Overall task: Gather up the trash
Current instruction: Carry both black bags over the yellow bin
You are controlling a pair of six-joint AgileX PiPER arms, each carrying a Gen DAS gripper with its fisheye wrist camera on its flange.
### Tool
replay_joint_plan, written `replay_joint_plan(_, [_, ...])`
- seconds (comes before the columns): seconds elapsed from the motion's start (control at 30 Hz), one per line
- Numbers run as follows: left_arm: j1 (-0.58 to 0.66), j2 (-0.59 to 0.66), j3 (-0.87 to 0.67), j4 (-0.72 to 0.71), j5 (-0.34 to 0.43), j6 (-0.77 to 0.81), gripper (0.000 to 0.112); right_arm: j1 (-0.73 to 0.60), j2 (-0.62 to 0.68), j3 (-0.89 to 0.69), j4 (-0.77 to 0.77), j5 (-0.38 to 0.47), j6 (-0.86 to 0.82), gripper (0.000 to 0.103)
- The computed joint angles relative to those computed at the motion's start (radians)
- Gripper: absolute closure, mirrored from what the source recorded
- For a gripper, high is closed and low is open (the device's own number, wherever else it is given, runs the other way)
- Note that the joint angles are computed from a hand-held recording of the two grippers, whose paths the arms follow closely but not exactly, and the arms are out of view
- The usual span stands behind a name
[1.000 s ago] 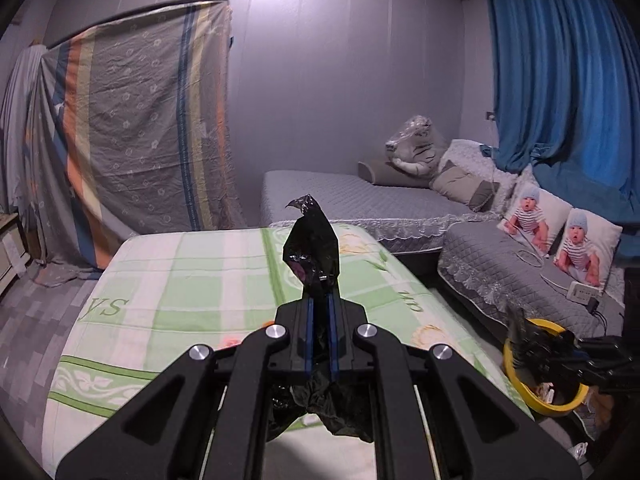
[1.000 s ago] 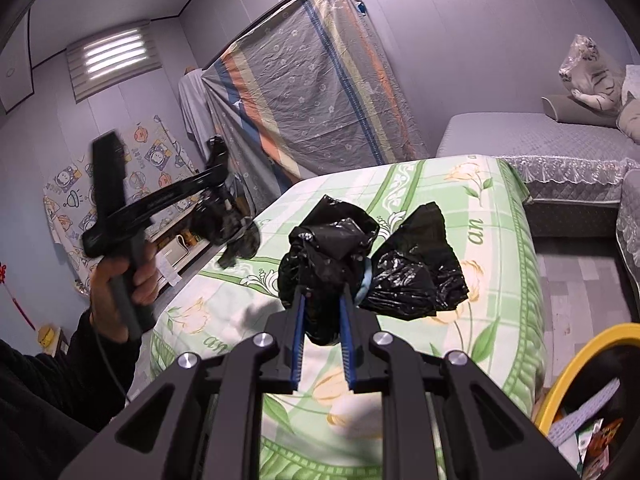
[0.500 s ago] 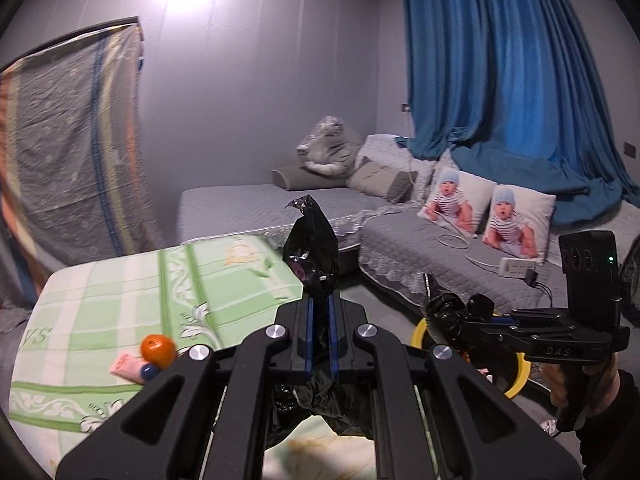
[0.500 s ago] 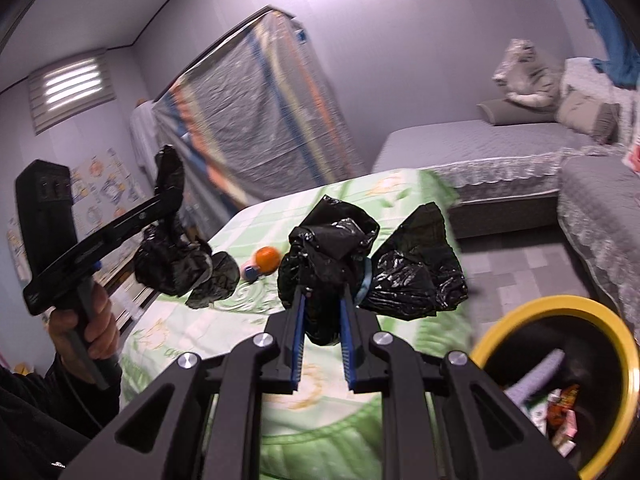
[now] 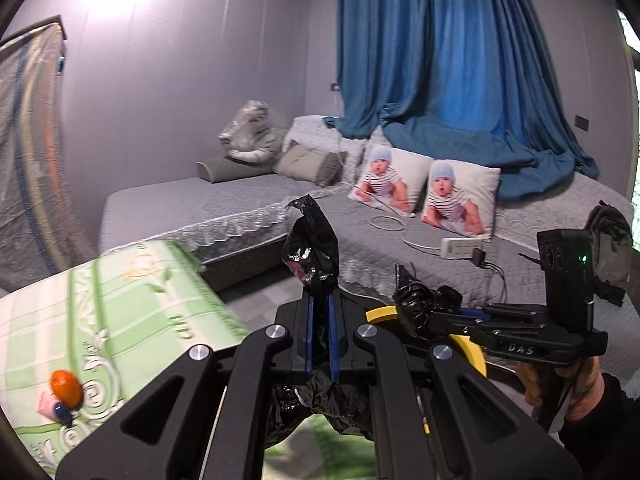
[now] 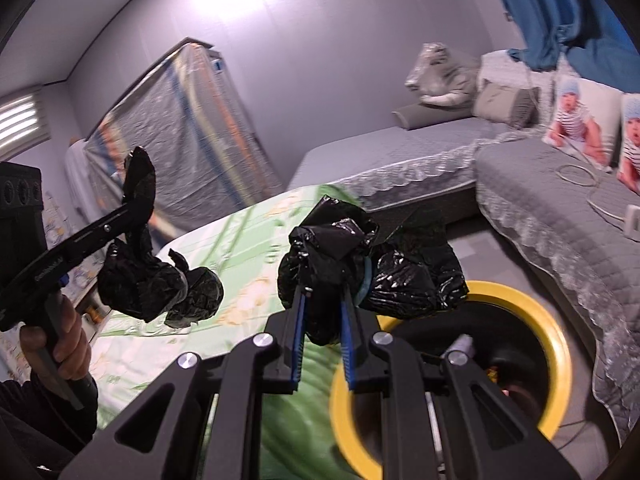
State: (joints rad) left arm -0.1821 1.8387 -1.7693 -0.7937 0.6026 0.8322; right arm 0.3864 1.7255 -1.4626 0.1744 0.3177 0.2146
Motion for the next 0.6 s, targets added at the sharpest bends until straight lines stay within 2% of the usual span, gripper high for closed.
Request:
replay_joint_plan(0.23, [-0.080, 0.141, -0.174, 0.087, 0.047, -0.090, 0.106, -0.056, -0.021, 0.094, -0.090, -0.030, 0.112, 0.089])
replay_joint_plan(0.6, [-0.160, 0.389, -0.464, 0.208, 0.159, -0.266, 0.106, -0.131, 0.007, 0.159, -0.023, -0.041, 0.095, 0.089])
